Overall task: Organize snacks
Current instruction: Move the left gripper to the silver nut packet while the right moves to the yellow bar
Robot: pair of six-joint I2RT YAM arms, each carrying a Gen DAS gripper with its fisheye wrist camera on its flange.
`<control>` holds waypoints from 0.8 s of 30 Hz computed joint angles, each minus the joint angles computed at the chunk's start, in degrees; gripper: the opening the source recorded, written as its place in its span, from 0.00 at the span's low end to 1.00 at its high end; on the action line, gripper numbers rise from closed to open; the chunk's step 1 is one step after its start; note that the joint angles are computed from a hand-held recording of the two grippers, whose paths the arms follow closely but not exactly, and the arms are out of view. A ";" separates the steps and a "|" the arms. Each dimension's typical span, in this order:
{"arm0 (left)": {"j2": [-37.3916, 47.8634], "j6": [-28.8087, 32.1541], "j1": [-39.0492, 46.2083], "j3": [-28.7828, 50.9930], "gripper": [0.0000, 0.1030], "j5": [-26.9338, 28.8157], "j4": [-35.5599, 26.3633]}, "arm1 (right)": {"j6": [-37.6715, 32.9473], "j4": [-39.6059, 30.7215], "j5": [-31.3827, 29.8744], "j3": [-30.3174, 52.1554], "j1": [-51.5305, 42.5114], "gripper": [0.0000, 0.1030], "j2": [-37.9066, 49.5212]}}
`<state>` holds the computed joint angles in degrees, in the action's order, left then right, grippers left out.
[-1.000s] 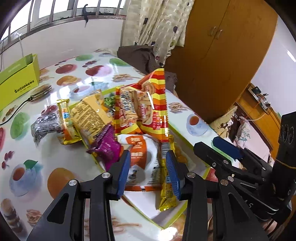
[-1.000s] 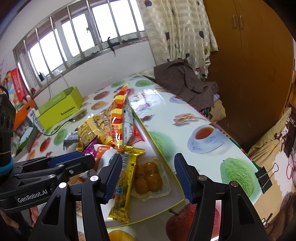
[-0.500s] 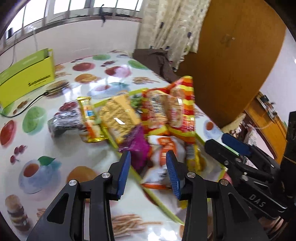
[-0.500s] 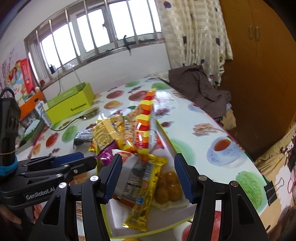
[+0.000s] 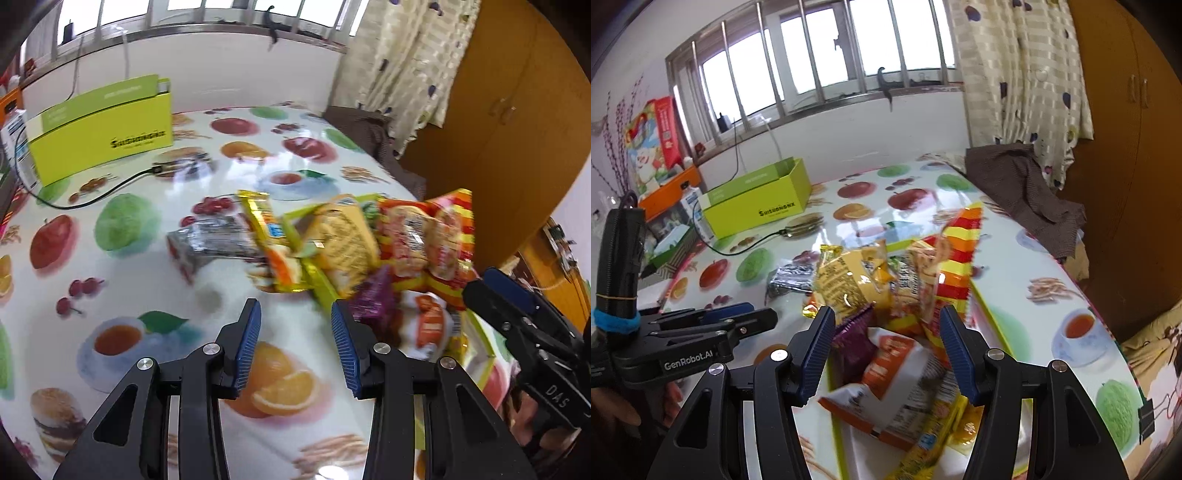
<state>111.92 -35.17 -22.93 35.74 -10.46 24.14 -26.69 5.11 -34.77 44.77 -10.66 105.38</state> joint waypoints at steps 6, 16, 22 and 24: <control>-0.14 1.61 5.41 -2.71 0.41 1.61 2.71 | 0.07 -0.09 1.19 1.14 3.50 0.56 0.84; 5.75 8.22 15.21 1.79 0.49 5.95 3.15 | 1.35 -3.55 2.88 6.16 9.30 0.56 3.25; 10.63 13.29 18.38 8.13 0.50 8.05 1.75 | 1.95 -5.91 5.40 10.36 13.31 0.56 4.76; 12.08 14.83 18.89 10.09 0.50 8.95 0.90 | 2.54 -6.07 6.21 11.17 14.39 0.56 5.17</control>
